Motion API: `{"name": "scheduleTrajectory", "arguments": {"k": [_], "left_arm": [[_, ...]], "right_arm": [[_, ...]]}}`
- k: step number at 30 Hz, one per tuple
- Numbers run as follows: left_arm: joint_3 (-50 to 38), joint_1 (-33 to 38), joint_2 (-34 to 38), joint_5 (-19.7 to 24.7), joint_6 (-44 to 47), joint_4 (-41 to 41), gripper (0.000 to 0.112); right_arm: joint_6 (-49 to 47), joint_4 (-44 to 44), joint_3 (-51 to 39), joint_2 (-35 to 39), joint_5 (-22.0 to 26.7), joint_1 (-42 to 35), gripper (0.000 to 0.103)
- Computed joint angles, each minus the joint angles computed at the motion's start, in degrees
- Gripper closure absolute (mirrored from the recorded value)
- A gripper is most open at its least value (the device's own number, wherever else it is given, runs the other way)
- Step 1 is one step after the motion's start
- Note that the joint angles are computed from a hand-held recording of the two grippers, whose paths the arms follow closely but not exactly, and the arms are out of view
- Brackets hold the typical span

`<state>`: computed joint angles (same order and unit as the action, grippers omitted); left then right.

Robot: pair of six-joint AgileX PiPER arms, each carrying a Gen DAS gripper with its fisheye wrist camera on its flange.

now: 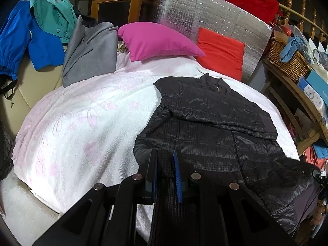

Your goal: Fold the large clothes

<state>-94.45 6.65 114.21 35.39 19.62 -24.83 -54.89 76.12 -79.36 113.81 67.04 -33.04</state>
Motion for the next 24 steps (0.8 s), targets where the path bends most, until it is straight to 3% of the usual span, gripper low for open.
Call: {"name": "scheduleTrajectory", "arguments": {"k": [24], "left_arm": [[-9.34, -1.10, 5.51, 1.80, -9.01, 5.24, 0.096]], "right_arm": [[4.49, 2.86, -7.24, 3.67, -3.97, 2.09, 0.087]]}}
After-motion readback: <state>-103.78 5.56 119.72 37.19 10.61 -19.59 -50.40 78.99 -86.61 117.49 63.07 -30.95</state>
